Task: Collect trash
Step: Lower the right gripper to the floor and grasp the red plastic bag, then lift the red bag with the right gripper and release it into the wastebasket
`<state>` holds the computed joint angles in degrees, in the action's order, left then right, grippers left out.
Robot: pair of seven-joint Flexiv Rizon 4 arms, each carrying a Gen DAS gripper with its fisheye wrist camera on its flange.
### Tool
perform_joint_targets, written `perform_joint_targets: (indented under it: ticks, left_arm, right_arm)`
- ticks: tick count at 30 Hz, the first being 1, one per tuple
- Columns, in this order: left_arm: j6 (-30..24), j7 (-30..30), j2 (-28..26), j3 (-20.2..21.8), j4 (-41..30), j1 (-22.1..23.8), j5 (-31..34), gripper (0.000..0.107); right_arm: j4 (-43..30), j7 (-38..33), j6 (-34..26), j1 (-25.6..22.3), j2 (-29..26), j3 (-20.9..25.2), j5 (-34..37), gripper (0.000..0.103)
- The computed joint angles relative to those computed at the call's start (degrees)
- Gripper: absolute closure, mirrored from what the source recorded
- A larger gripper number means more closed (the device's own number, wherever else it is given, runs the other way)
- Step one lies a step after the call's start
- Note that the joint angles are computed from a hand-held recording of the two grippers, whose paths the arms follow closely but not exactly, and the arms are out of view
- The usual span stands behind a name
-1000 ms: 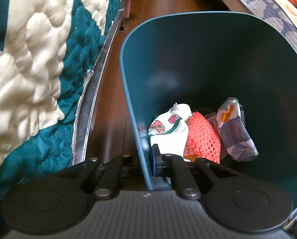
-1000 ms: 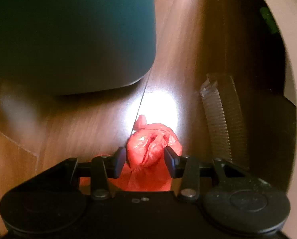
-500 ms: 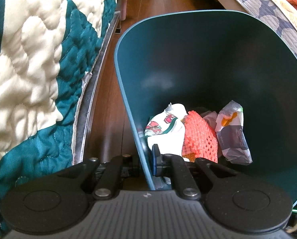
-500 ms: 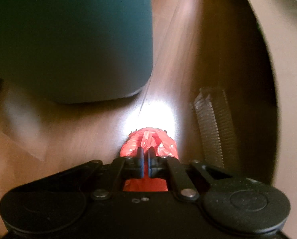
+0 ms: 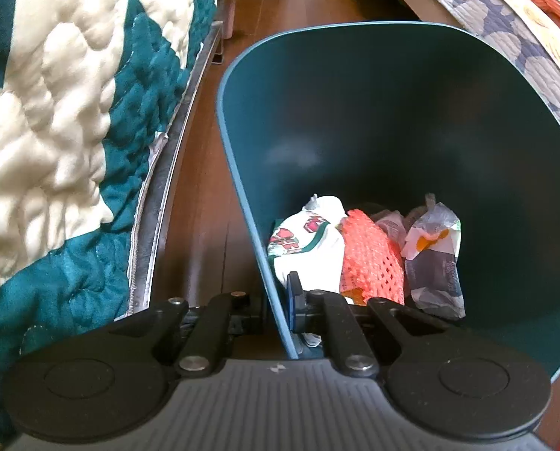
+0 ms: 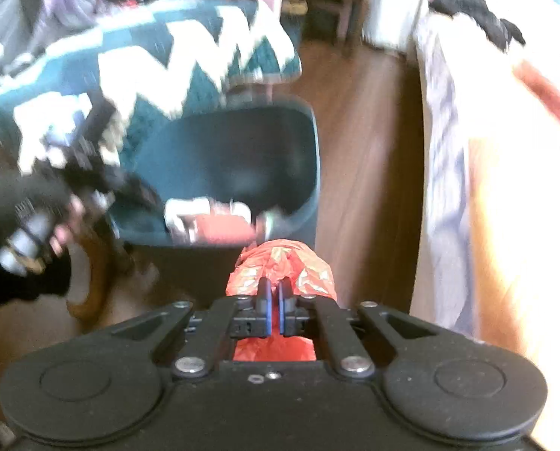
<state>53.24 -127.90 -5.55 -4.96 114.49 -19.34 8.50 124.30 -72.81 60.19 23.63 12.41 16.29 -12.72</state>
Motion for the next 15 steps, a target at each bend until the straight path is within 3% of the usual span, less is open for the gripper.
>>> perform_joint_targets:
  ticks: [4, 6, 9, 15]
  left_arm:
    - [0.2, -0.3, 0.3, 0.0, 0.4, -0.1, -0.1, 0.098]
    - [0.3, -0.3, 0.6, -0.1, 0.7, -0.2, 0.0, 0.098]
    - [0.3, -0.1, 0.7, -0.1, 0.8, 0.0, 0.1, 0.098]
    - [0.2, -0.7, 0.5, -0.2, 0.7, -0.1, 0.6, 0.098]
  right_arm:
    - [-4.9, 3.6, 6.8, -1.1, -5.4, -0.2, -6.9, 0.099]
    - [-6.0, 8.1, 10.6, -2.0, -8.5, -0.3, -13.8, 0.099]
    - [-9.5, 8.7, 11.6, -1.0, -13.1, -1.7, -14.4, 0.099]
    - [-10.9, 10.6, 12.1, 0.5, -17.1, -3.2, -15.3, 0.099]
